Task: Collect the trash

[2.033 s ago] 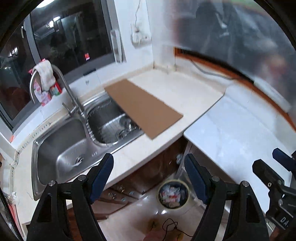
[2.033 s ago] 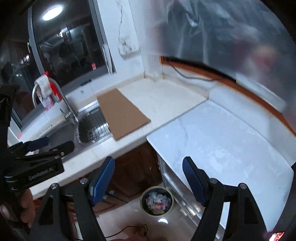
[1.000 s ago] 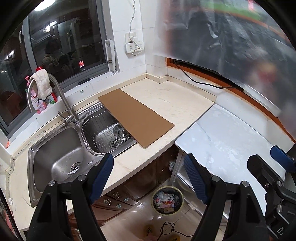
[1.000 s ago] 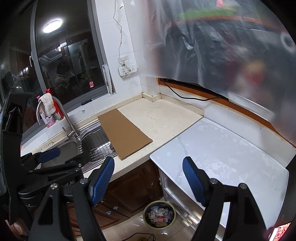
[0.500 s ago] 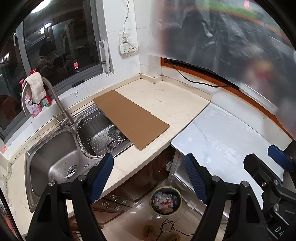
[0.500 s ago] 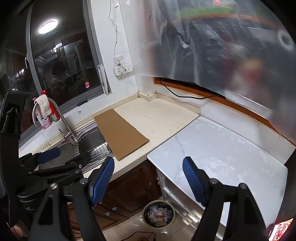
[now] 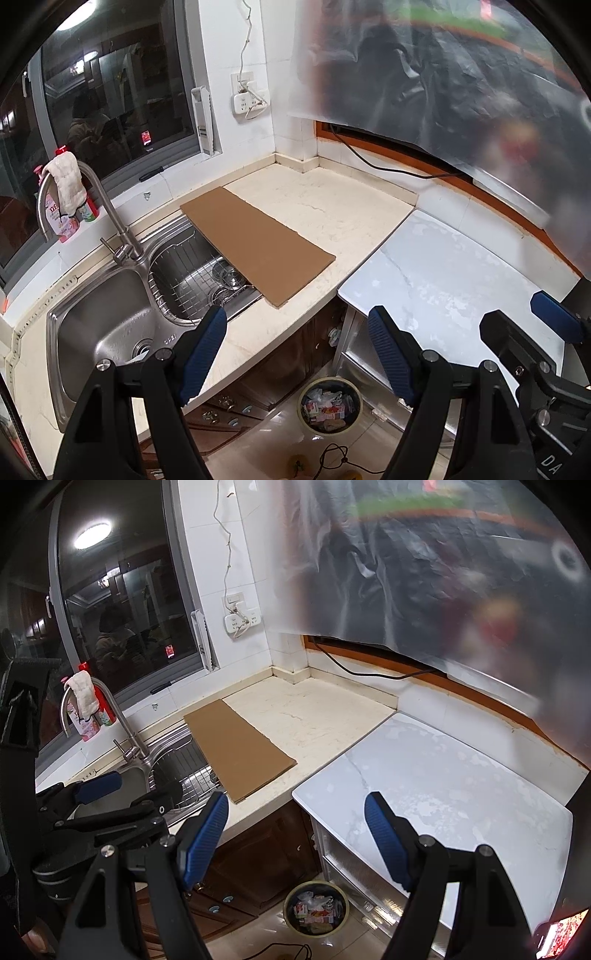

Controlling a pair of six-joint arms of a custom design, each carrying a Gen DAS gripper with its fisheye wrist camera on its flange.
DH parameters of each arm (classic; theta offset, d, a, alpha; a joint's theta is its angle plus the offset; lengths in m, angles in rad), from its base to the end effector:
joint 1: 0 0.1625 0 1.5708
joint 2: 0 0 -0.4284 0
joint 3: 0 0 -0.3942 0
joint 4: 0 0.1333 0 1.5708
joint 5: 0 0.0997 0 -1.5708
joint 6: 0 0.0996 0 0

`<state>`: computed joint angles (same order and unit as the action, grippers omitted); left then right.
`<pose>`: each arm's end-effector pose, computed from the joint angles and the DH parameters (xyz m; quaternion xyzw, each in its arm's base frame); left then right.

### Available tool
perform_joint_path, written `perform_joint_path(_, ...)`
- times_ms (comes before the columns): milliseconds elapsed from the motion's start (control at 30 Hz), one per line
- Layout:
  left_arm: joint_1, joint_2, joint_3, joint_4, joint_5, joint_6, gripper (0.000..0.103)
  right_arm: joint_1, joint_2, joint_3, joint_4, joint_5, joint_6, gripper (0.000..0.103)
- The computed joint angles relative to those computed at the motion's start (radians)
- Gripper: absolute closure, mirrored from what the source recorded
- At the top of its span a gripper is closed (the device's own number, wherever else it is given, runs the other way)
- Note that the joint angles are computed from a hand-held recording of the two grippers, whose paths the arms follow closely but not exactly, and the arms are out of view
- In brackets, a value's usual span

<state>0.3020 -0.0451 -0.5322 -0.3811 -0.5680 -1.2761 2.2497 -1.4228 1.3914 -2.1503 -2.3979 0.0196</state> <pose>-0.7078 -0.4481 0.2958 0.1418 0.8366 -0.3603 0.3874 0.4093 -0.4118 0.6005 0.1684 -0.8654 0.3899 0.2659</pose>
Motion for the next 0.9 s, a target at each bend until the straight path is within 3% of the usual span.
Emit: perform_joint_path(900,-0.003,0.011,-0.040,0.025,0.018,0.013,0.026,0.006,0.004,0.004,-0.004,-0.002,0.020,0.026)
